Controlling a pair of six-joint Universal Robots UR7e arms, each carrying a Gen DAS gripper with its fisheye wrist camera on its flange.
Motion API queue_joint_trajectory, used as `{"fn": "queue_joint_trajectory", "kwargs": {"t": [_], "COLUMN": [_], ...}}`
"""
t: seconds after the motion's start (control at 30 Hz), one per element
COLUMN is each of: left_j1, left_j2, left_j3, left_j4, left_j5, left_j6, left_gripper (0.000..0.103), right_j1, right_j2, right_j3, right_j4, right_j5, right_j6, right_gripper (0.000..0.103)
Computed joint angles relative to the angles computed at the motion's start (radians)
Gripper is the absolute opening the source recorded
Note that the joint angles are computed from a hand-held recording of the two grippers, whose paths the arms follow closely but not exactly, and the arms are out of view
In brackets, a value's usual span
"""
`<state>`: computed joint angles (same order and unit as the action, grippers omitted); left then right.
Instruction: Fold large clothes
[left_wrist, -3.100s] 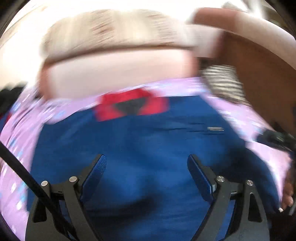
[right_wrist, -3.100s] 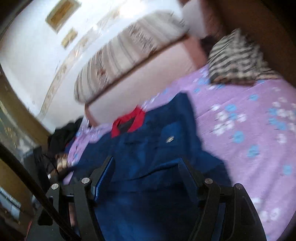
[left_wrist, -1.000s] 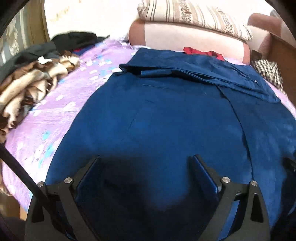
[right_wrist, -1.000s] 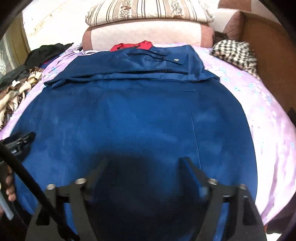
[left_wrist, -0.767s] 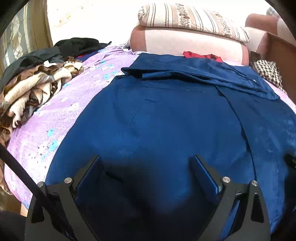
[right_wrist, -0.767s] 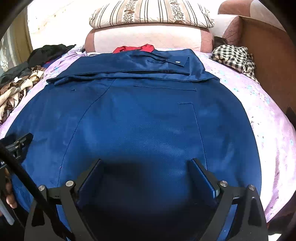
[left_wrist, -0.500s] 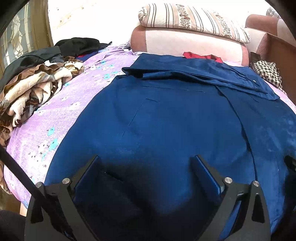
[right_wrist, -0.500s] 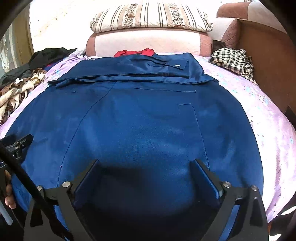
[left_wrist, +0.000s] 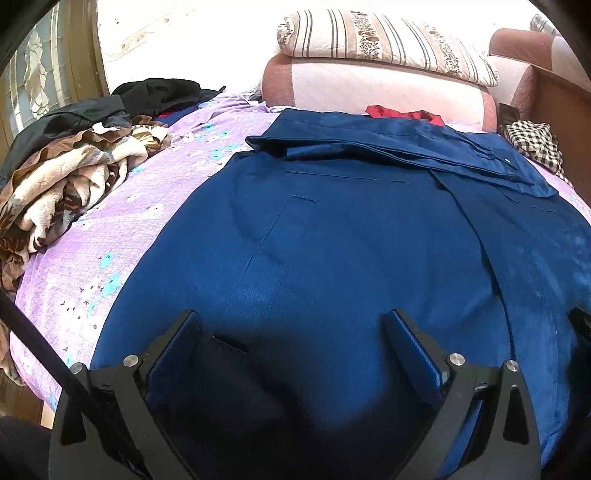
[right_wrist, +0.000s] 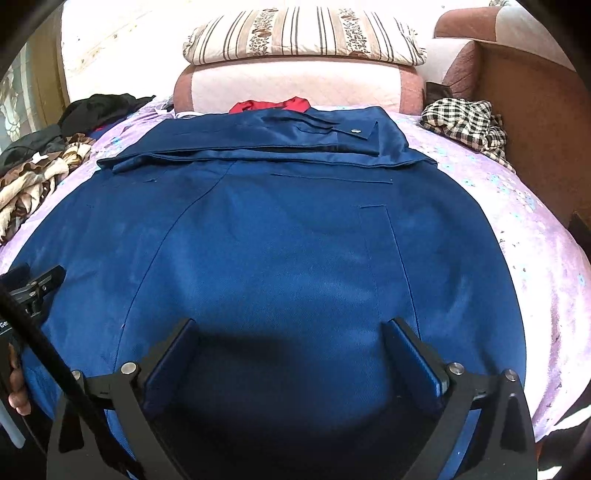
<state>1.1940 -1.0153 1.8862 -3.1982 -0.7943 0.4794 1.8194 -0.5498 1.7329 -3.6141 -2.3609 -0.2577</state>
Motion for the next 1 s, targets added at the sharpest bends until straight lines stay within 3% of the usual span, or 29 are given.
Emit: {"fn": "queue_joint_trajectory", "kwargs": {"t": [0.33,0.53,0.67,0.83,1.0], "left_j1": [0.000,0.002,0.022,0.057,0.130], "left_j2": [-0.039,-0.119,-0.191,-0.287,-0.313], "left_j3": [0.029,0.050,0.051,0.005,-0.129], "left_j4": [0.046,0.232,0.384,0.548,0.707], "left_j5": [-0.005,-0.040,-0.116,-0.238,-0.305], "left_j6": [-0.045,-0.114,-0.137,-0.214,-0.338], "left_gripper": [0.100,0.101,0.101,0.101,0.100], "right_j1": [0.010,0.017,0.013,-0.018,-0.047], "right_j2": [-0.025,-0.063,-0.115,-0.226,-0.337], "right_j3": [0.022,0.067,0.122,0.234,0.327], "right_j4": [0.070,0.137,0.184,0.152,0.084], "right_j5": [-0.009,-0.002,0.063,0.230,0.277], "right_j6": [0.049,0.112,0.166,0.214,0.256], "right_gripper": [0.102,0.102,0.102,0.097,0.096]}}
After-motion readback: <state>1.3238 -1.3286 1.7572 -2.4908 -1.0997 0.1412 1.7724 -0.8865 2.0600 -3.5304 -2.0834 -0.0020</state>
